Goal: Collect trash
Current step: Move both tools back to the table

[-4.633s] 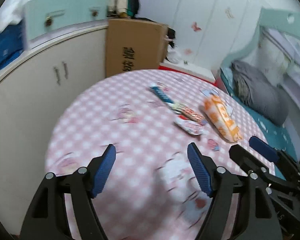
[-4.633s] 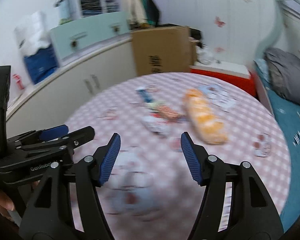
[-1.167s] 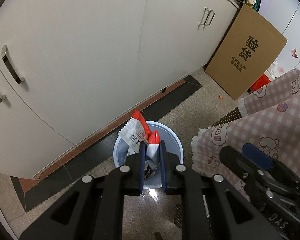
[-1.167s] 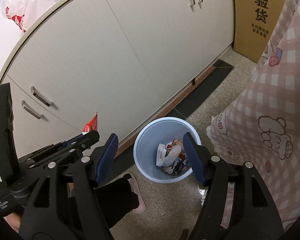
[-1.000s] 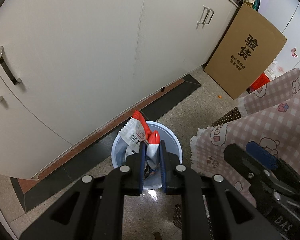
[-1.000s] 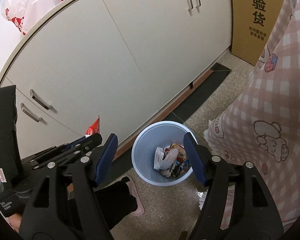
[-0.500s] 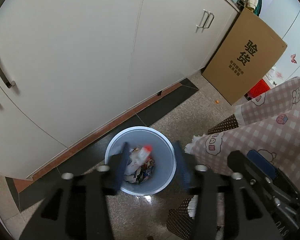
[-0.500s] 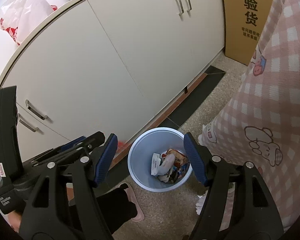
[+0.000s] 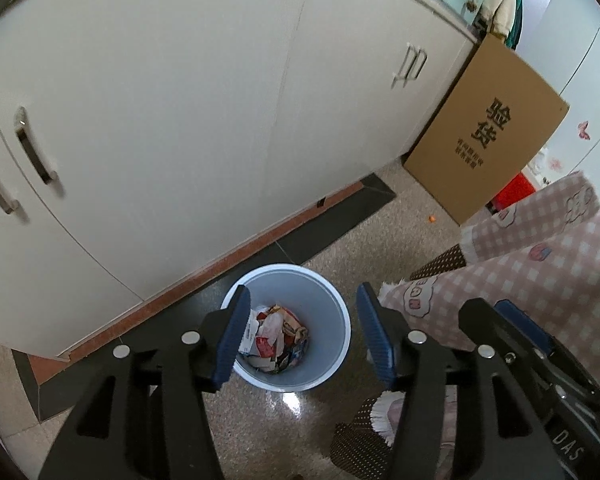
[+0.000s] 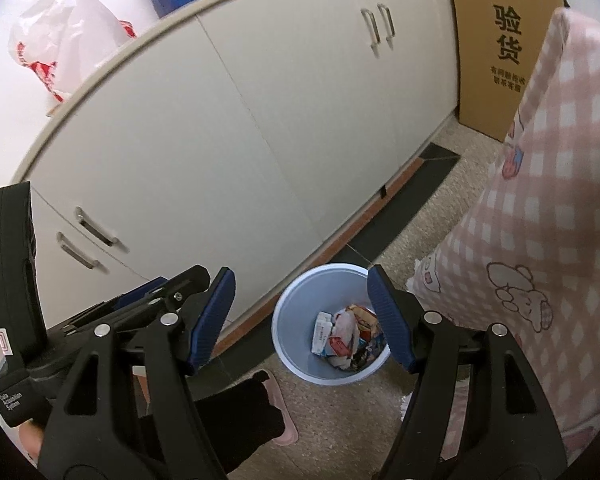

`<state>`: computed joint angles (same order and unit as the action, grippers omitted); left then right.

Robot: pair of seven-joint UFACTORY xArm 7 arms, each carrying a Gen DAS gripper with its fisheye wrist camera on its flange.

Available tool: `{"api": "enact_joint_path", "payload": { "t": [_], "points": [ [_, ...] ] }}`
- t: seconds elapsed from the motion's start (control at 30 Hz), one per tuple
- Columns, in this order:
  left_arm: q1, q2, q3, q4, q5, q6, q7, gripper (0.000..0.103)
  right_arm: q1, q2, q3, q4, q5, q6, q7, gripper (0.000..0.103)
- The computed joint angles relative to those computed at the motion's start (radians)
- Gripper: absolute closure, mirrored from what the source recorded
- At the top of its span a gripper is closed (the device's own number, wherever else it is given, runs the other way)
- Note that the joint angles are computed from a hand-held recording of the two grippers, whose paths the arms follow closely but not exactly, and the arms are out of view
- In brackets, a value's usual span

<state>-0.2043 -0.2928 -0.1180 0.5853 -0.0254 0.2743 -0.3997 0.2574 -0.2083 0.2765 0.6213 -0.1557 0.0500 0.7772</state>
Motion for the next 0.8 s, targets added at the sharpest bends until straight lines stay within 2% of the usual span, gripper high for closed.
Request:
{"api": "enact_joint_path", "payload": {
  "t": [0.1, 0.27, 0.37, 0.47, 0.63, 0.7, 0.8],
  "points": [
    [0.007, -0.073, -0.005, -0.016, 0.006, 0.020, -0.015, 0.048, 0.058, -0.049, -0.039, -0.009, 0.048, 0.006, -0.046, 0.035],
    [0.020, -0.218, -0.036, -0.028, 0.023, 0.056, -0.072, 0.048, 0.103, -0.164, -0.059, -0.018, 0.103, 0.032, -0.096, 0.035],
    [0.010, -0.281, -0.052, -0.018, 0.025, 0.068, -0.096, 0.045, 0.109, -0.256, -0.064, -0.035, 0.123, 0.054, -0.123, 0.035],
    [-0.005, -0.319, -0.095, 0.024, 0.041, 0.083, -0.125, 0.041, 0.092, -0.385, -0.069, -0.056, 0.127, 0.114, -0.150, 0.034],
    [-0.049, -0.266, -0.182, 0.159, 0.072, 0.135, -0.171, 0.038, 0.047, -0.622, -0.124, -0.106, 0.126, 0.272, -0.232, 0.033],
    [-0.079, -0.205, -0.216, 0.235, 0.084, 0.149, -0.187, 0.036, 0.026, -0.703, -0.164, -0.120, 0.127, 0.338, -0.286, 0.033],
    [-0.123, -0.080, -0.277, 0.373, 0.122, 0.175, -0.216, 0.034, -0.048, -0.832, -0.228, -0.139, 0.119, 0.454, -0.371, 0.033]
  ]
}}
